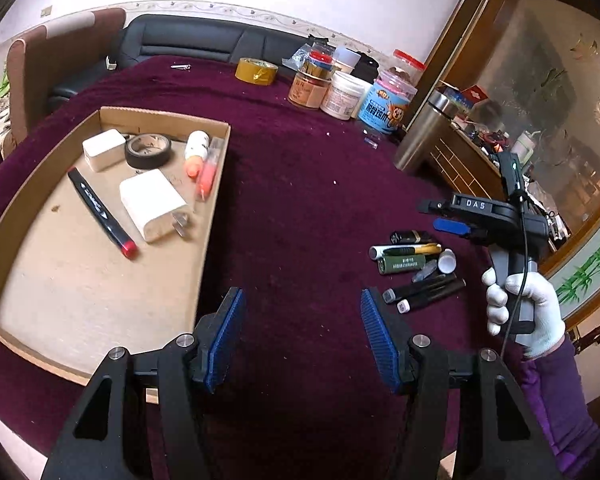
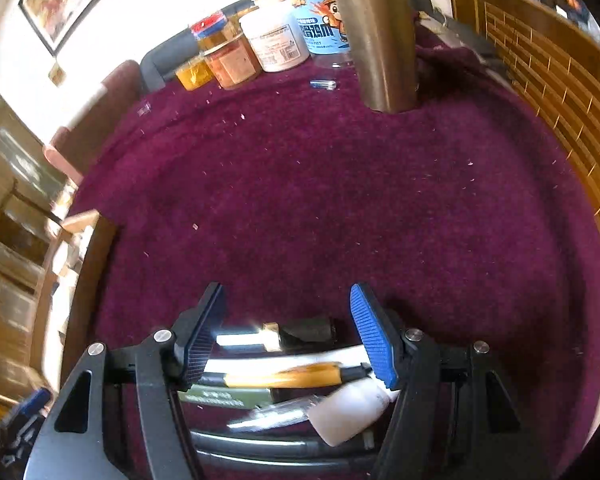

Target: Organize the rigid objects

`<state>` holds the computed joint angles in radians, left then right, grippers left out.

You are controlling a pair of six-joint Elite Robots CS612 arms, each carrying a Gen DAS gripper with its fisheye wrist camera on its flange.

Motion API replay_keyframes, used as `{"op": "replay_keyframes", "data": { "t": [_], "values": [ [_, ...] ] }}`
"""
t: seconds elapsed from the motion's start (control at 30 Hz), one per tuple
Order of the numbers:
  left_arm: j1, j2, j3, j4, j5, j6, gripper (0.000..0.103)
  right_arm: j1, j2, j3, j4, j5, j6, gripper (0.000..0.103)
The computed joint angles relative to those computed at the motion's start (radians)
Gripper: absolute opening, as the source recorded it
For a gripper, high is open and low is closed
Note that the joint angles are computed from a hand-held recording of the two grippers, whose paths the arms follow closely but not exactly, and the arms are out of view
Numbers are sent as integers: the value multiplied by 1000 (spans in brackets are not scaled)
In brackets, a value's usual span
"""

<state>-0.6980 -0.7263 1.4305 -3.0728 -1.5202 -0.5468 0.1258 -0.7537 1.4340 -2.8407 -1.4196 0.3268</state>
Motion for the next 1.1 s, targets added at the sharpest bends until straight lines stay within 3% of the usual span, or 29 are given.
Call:
{"op": "replay_keyframes", "data": {
  "t": [0.07,0.23,0.4,0.53,0.63,0.7,0.9,1.03,1.1],
  "values": [
    [-5,3,-3,17,26,1,54,7,-9,5,21,-45,-7,63],
    [-12,6,5,16,61,10,54,-7,10,-20,83,72,20,65],
    [-5,5,20,2,34,-22,54,34,54,-104,154,69,-42,70],
    [-4,-4,40,-18,47,-29,54,56,85,-147,154,203,-137,70],
    [-5,-6,42,-16,42,-25,54,53,98,-152,151,361,-212,70],
    [-8,-6,42,-17,43,-14,54,49,90,-123,76,374,-209,70],
    [-19,4,9,33,59,32,54,17,35,6,-219,241,-180,70],
    [-29,16,-29,80,102,51,54,-14,34,50,-361,254,-96,70],
    [-30,24,-51,105,110,52,54,-27,36,58,-374,276,-45,70]
  ]
}}
